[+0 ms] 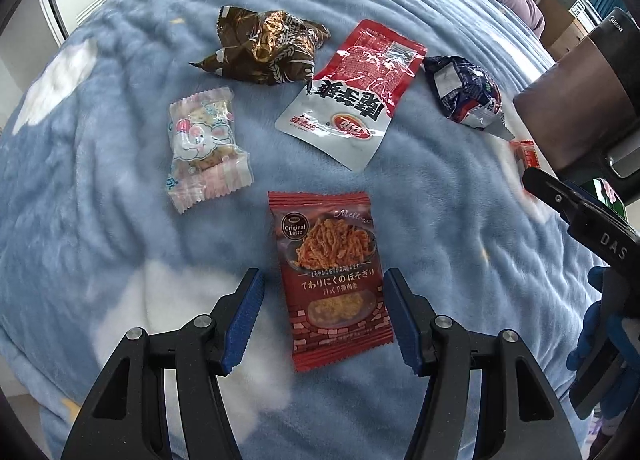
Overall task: Organize snacks
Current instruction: 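Grasp the red noodle-snack bag with the left tool while the right tool grasps the orange candy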
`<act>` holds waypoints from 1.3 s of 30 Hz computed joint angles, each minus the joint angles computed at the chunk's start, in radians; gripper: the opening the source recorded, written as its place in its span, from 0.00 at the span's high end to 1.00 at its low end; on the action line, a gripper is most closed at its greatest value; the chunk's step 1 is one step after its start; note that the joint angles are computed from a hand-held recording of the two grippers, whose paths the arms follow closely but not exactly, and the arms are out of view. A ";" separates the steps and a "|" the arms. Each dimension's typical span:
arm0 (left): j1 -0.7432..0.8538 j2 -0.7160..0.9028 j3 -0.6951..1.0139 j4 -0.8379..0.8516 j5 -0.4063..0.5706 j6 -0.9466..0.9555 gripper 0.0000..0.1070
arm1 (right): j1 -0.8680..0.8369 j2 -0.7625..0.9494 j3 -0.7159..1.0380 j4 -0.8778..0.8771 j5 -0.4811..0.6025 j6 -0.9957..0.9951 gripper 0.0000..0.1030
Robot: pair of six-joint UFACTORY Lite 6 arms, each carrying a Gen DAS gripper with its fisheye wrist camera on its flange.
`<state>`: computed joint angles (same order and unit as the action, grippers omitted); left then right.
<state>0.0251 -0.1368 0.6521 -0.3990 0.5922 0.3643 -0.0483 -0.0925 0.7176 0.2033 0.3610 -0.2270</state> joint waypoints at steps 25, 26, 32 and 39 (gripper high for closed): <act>-0.053 0.090 0.019 0.005 -0.074 -0.050 0.60 | -0.034 0.160 0.082 0.060 -0.025 -0.103 0.74; -0.046 0.088 0.017 0.001 -0.073 -0.041 0.61 | -0.034 0.158 0.080 0.056 -0.026 -0.099 0.75; 0.004 0.070 0.011 -0.051 -0.048 0.033 0.62 | -0.041 0.130 0.064 0.074 -0.025 -0.118 0.77; 0.114 0.070 0.019 -0.173 0.011 0.201 0.63 | -0.047 0.075 0.032 0.083 -0.002 -0.126 0.77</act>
<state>0.1396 -0.0666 0.6716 -0.5716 0.6031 0.5651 -0.0956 -0.0177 0.7493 0.2860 0.3589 -0.3528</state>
